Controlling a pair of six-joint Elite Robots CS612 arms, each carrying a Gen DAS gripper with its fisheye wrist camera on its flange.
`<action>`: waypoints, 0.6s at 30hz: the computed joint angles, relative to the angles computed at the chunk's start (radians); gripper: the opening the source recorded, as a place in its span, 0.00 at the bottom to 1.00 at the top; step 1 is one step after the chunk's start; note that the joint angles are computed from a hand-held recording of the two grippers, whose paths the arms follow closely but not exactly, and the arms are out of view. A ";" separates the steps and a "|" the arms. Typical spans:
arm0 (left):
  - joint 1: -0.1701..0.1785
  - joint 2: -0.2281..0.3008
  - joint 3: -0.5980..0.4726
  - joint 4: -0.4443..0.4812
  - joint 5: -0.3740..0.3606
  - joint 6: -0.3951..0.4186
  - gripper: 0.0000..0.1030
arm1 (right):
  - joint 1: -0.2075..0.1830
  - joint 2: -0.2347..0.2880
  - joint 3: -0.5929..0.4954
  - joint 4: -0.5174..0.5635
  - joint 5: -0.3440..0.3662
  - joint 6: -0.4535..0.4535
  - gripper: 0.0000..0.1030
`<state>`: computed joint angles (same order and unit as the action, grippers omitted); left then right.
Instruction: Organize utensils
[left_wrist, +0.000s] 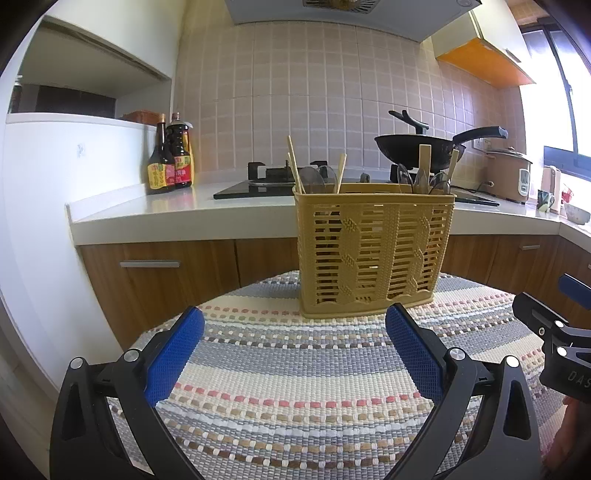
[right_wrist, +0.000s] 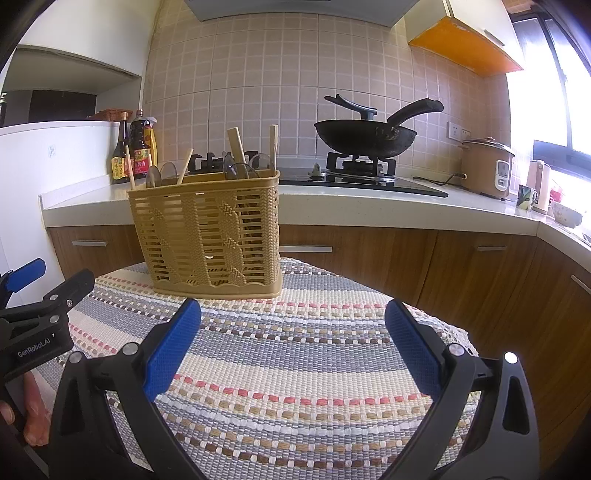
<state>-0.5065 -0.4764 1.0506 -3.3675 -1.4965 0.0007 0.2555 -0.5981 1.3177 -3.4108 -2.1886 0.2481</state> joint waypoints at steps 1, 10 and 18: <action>0.000 0.000 -0.001 0.001 -0.001 0.000 0.92 | 0.000 0.000 0.000 -0.001 0.000 0.000 0.92; 0.000 0.001 0.000 0.003 -0.001 -0.002 0.92 | -0.001 0.000 -0.001 0.004 0.001 0.003 0.92; 0.000 0.002 -0.002 0.008 -0.003 0.000 0.93 | -0.001 -0.001 0.000 0.010 0.003 0.011 0.92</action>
<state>-0.5064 -0.4747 1.0489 -3.3595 -1.4998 0.0008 0.2546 -0.5989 1.3175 -3.4008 -2.1860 0.2588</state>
